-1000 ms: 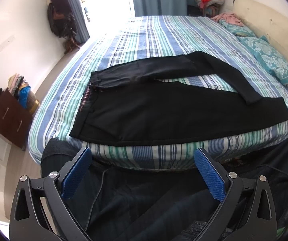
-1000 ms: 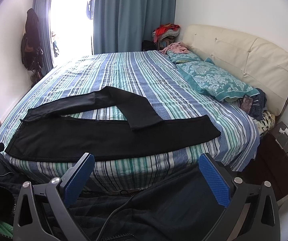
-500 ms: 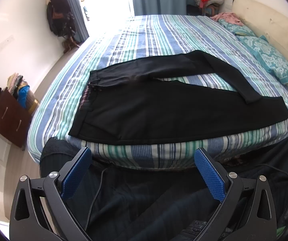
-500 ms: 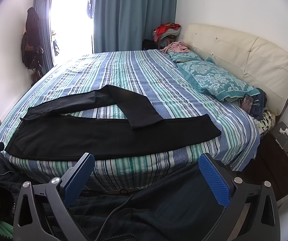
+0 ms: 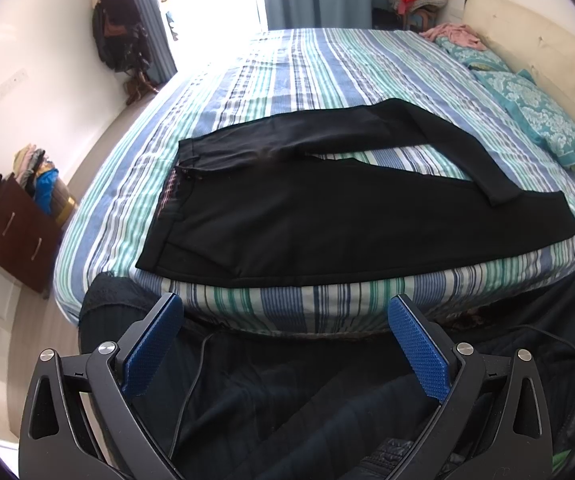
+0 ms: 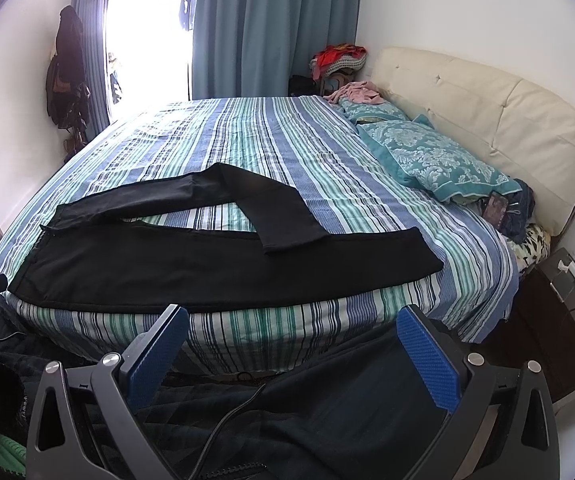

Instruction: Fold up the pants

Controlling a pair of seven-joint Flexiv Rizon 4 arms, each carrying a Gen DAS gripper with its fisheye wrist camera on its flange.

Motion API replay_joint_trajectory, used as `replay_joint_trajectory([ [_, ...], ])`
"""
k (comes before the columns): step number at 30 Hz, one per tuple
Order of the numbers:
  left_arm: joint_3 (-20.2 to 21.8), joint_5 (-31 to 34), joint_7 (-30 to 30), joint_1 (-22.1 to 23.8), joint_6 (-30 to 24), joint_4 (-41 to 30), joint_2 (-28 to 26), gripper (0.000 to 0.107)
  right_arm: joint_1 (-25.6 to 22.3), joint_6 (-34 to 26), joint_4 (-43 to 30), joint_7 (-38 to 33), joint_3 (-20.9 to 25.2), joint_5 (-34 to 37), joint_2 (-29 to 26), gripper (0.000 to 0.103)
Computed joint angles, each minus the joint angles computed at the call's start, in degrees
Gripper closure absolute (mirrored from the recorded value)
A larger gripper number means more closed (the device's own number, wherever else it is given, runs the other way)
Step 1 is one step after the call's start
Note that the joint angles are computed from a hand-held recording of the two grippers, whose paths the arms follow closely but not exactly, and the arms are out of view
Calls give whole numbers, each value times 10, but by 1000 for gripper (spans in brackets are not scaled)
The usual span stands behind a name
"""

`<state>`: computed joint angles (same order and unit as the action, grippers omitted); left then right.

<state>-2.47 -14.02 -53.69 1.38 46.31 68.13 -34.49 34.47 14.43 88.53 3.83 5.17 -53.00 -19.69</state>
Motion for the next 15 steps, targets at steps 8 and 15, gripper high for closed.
replay_joint_trajectory([
  [8,0,0,3,0,3,8,3,4,1,0,-1,-1,0,1,-1,0],
  [15,1,2,4,0,-6,-2,-1,4,1,1,-5,-5,-1,1,-5,0],
])
